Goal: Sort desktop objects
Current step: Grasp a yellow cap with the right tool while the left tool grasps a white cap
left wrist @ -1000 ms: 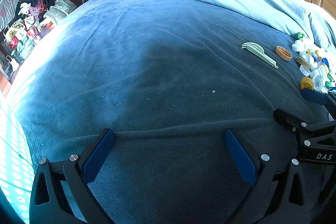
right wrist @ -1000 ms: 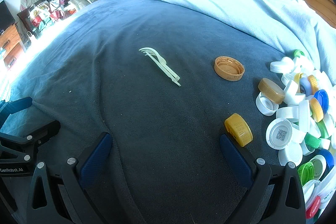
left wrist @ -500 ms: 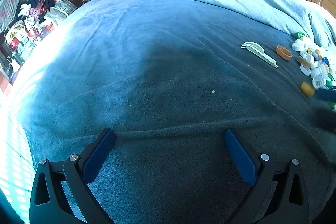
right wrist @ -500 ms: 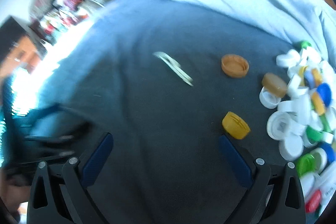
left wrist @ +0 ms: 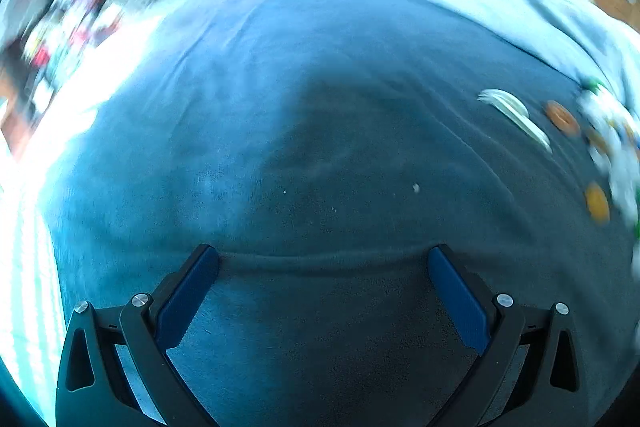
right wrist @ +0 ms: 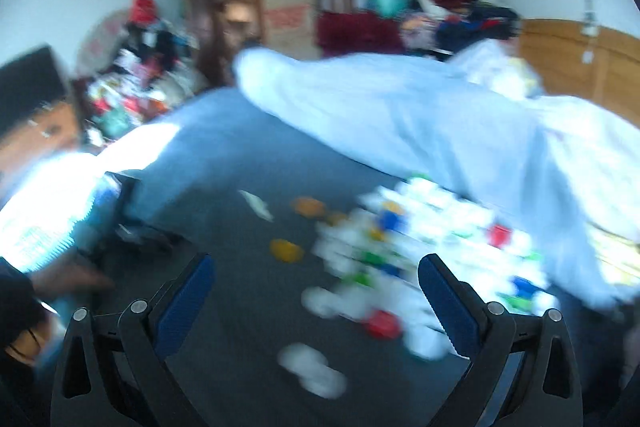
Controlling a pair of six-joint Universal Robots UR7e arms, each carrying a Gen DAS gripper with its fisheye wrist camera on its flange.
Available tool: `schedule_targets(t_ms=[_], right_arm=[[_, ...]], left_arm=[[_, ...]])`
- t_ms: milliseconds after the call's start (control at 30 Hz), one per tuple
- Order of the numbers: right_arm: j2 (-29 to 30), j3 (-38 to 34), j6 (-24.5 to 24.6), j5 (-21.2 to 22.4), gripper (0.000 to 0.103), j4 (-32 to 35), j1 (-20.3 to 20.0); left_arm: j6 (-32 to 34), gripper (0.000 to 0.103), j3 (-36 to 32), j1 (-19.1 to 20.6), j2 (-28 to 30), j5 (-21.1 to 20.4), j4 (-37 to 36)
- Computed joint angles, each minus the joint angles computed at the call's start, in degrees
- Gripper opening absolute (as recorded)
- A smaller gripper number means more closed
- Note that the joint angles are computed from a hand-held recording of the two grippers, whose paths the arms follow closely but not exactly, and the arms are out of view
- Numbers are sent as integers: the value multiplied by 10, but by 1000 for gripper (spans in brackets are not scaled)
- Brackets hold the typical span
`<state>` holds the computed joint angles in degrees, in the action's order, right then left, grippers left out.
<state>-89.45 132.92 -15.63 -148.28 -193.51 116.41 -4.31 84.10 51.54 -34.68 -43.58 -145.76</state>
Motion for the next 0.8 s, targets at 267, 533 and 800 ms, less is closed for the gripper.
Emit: schedule_targets(t_ms=[267, 533, 800], right_arm=[[-165, 77, 177, -7, 103, 182, -43], [-211, 116, 174, 46, 66, 241, -162], [-219, 120, 140, 84, 67, 247, -213]], left_arm=[[70, 102, 34, -61, 64, -49, -115], [27, 90, 13, -55, 33, -128, -14], [95, 91, 157, -82, -44, -309, -117]])
